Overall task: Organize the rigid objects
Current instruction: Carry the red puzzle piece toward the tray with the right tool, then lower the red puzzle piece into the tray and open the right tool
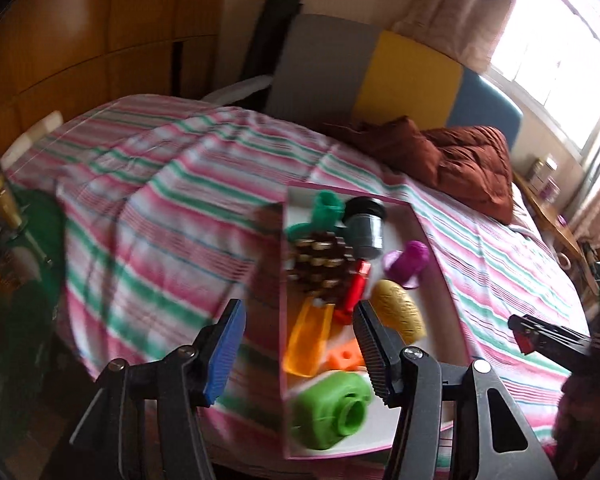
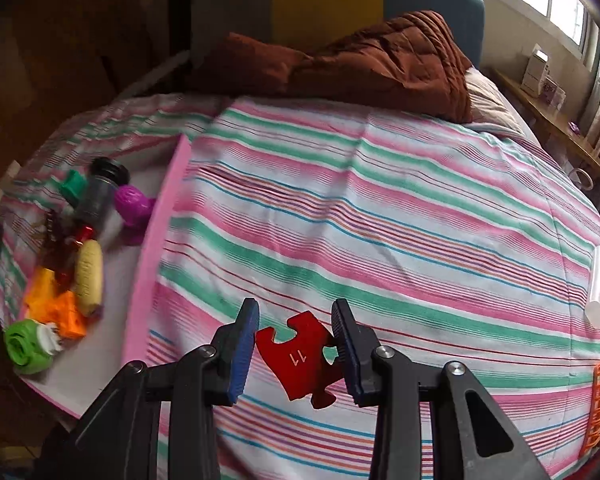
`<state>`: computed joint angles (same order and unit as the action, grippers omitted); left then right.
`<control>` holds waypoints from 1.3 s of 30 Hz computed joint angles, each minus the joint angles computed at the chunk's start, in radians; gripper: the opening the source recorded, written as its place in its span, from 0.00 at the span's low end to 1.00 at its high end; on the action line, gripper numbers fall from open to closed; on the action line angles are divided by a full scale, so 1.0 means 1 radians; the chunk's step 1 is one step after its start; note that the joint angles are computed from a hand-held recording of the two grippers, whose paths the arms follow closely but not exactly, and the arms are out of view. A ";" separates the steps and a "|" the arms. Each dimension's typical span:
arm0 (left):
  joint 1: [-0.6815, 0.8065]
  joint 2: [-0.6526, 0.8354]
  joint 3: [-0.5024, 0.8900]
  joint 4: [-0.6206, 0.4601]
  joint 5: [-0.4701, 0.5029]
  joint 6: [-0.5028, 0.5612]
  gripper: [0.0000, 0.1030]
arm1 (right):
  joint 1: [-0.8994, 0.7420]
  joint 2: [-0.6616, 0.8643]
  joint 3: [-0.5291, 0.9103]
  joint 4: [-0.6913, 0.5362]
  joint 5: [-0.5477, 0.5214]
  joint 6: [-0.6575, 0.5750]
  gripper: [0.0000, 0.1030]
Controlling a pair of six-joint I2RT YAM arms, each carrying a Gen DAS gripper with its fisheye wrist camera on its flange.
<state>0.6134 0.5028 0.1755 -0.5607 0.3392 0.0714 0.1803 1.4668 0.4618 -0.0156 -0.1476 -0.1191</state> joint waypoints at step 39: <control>0.516 -0.027 0.000 -0.067 0.141 0.325 0.77 | 0.665 0.201 0.050 0.153 0.306 0.325 0.43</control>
<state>1.1292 0.4755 0.1752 -0.6273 0.4805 0.3968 0.8457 1.6675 0.5121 0.1370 0.1586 0.2058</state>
